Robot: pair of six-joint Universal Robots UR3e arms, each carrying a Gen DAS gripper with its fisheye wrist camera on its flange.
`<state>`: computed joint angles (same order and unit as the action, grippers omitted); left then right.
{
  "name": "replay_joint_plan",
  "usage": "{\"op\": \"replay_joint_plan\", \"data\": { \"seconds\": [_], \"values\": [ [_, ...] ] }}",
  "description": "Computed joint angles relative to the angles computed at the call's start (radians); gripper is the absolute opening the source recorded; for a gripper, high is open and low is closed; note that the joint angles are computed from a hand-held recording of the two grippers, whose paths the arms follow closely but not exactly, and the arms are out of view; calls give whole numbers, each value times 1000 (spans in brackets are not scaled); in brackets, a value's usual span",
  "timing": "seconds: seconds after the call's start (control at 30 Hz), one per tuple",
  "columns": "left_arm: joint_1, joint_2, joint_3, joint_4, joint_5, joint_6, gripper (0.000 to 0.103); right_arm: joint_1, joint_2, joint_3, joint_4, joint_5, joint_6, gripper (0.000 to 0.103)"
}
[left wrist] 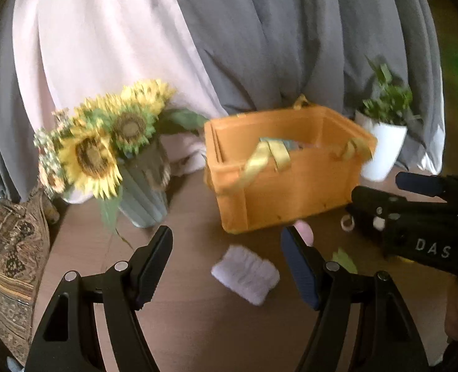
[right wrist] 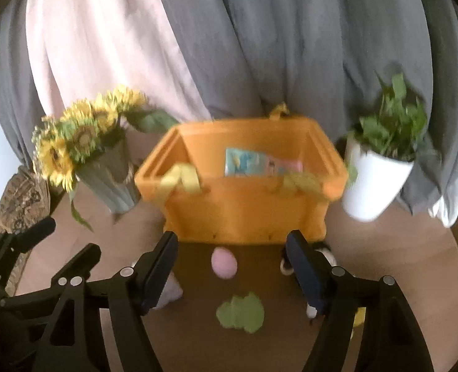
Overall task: Organize soft objects
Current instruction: 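Move the left tool to the white towel while the right reaches the green plush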
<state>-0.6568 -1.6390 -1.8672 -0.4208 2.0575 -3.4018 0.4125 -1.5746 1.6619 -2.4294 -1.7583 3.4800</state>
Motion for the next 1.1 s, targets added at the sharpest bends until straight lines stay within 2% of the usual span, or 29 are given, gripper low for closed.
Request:
{"op": "replay_joint_plan", "data": {
  "seconds": [0.2,0.43,0.57,0.77,0.97,1.1],
  "values": [
    [-1,-14,-91,55,-43,41,72,12,-8,102,32,35,27,73],
    [36,-62,-148,135,-100,140,75,19,21,171,27,45,53,73],
    [79,-108,-135,133,-146,216,75,20,92,124,86,49,51,73],
    [143,-180,-98,145,-229,315,75,-9,221,10,206,117,32,73],
    [185,-258,-53,160,-292,377,75,8,304,-54,233,84,27,73],
    [195,-297,-24,145,-321,377,75,13,327,-64,228,69,27,73]
  ]
}}
